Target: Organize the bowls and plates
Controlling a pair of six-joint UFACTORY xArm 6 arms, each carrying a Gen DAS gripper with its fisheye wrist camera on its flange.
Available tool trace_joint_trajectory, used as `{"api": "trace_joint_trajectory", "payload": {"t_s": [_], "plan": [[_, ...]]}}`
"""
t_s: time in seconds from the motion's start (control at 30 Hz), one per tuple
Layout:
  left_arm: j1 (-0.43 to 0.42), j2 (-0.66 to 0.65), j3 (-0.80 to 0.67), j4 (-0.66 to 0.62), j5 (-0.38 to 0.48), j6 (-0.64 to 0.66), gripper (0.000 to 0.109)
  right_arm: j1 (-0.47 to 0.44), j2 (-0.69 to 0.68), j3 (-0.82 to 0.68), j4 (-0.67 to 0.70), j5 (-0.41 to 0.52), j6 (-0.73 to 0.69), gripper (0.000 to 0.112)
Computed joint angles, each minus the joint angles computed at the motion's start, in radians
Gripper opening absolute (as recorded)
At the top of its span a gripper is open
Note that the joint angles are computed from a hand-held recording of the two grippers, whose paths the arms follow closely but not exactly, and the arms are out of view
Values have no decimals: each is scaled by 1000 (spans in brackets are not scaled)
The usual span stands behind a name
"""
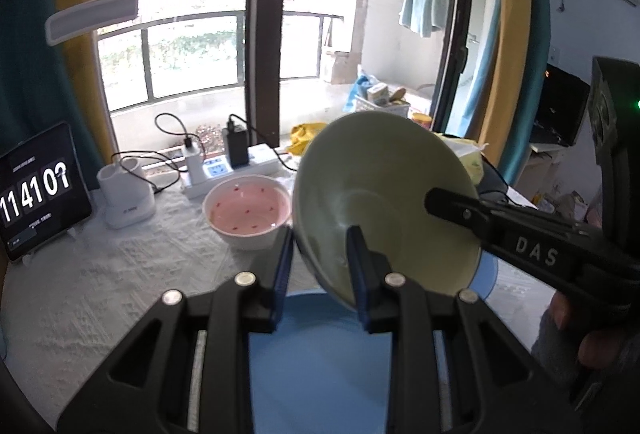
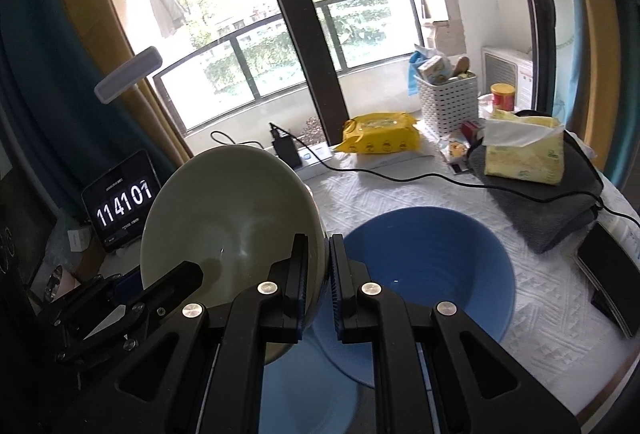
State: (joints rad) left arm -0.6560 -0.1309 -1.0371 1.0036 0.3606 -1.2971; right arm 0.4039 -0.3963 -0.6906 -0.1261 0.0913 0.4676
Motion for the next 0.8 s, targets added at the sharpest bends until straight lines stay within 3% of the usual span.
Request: {"api": "trace_joint_trajectory", "payload": {"t_s": [0.8], "plan": [[-67, 186, -170, -171, 6, 181, 28, -100, -38, 77, 250, 2, -228, 12]]}}
